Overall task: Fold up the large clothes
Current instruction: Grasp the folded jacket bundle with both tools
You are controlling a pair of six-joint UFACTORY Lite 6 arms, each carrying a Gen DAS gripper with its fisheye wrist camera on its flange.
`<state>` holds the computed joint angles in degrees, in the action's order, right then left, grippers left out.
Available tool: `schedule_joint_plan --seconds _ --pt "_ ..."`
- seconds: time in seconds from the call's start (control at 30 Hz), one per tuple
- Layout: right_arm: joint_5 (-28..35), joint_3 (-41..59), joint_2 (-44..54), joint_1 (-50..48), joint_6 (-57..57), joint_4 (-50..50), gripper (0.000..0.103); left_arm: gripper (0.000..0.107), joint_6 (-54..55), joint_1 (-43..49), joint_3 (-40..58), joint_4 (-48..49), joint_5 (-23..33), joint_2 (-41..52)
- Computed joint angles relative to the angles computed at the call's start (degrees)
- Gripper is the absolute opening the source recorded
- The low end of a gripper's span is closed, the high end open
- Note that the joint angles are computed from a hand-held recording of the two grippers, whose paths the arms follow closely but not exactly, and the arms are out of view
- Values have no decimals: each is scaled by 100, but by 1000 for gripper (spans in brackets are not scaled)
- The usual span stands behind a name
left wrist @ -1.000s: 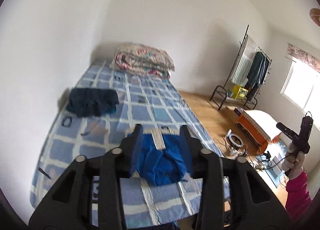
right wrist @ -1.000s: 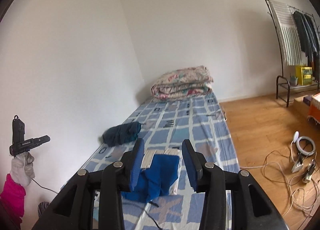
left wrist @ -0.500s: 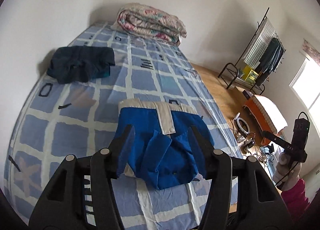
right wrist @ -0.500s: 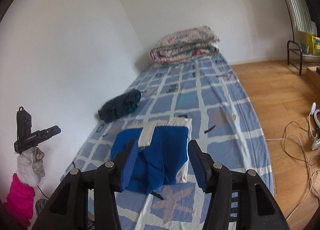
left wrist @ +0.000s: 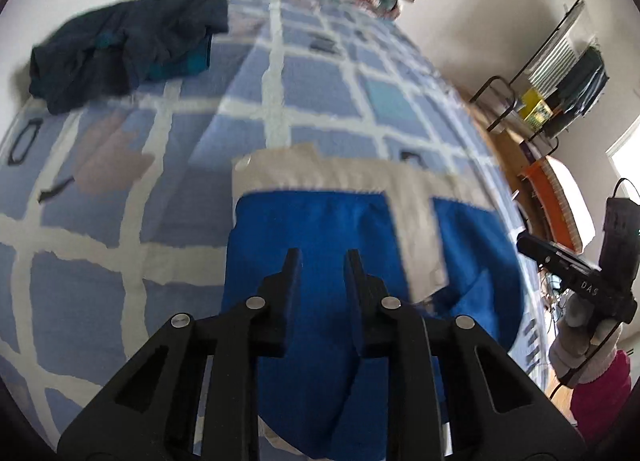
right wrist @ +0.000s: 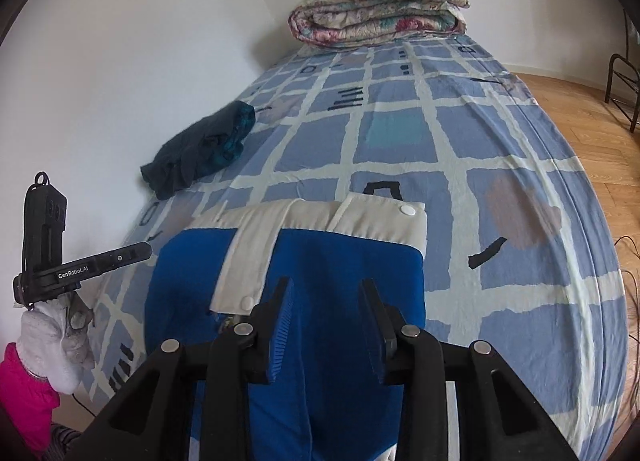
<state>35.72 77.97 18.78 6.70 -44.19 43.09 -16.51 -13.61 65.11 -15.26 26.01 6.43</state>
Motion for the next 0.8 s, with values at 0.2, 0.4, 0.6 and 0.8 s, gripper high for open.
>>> schedule_joint_plan --seconds 0.2,0.4,0.6,0.8 --pt "-250 -191 700 36 65 -264 33 17 1632 -95 -1434 -1694 -1115 -109" --pt "265 -455 162 -214 -361 -136 32 17 1638 91 -1567 -1689 -672 -603" --pt "1048 -879 -476 -1206 -1080 484 32 17 959 -9 -1751 -876 -449 -1305" --pt "586 -1511 -231 -876 -770 -491 32 21 1050 205 -1823 -1007 -154 -1364"
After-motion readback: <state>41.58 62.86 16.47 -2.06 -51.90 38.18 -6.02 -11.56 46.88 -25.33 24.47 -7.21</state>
